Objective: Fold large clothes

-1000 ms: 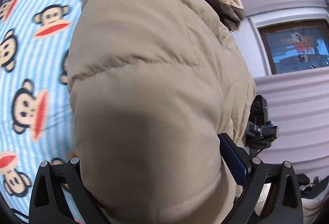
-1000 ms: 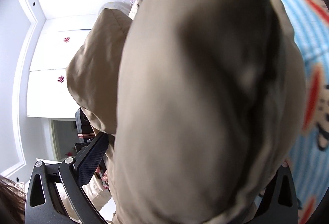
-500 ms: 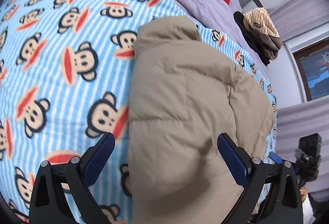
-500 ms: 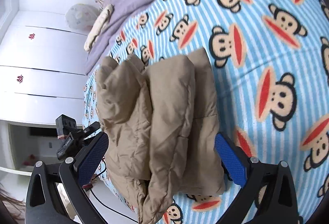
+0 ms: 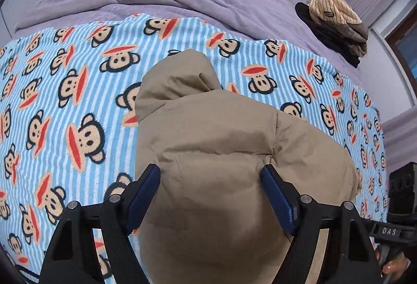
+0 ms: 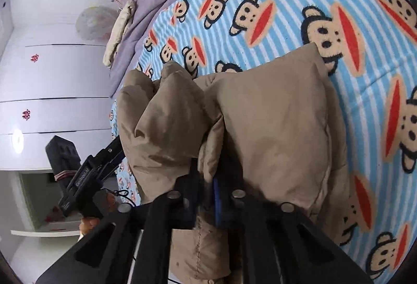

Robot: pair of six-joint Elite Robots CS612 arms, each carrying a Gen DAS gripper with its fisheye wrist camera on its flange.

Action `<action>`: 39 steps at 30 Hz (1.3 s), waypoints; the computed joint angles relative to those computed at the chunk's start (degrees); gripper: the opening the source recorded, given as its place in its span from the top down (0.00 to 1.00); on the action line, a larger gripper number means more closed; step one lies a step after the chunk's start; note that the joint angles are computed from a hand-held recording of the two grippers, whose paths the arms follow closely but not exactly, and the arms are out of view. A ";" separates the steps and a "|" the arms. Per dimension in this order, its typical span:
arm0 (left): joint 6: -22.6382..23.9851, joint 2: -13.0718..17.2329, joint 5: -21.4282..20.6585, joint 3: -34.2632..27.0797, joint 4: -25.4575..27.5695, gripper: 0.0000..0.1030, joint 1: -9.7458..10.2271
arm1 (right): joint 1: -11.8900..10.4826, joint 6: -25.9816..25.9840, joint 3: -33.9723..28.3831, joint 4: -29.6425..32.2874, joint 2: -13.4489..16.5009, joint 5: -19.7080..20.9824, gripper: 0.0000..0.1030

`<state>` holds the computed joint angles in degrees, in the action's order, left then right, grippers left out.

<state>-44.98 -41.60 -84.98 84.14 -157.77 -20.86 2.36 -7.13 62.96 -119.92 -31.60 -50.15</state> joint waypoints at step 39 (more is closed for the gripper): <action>1.16 -7.00 0.86 12.52 -2.53 0.21 -5.47 | 2.50 3.33 1.55 -16.13 1.80 -21.52 0.98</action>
<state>-43.82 -48.59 -84.12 96.65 -160.30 -26.33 4.86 -3.79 64.51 -136.05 -29.80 -71.67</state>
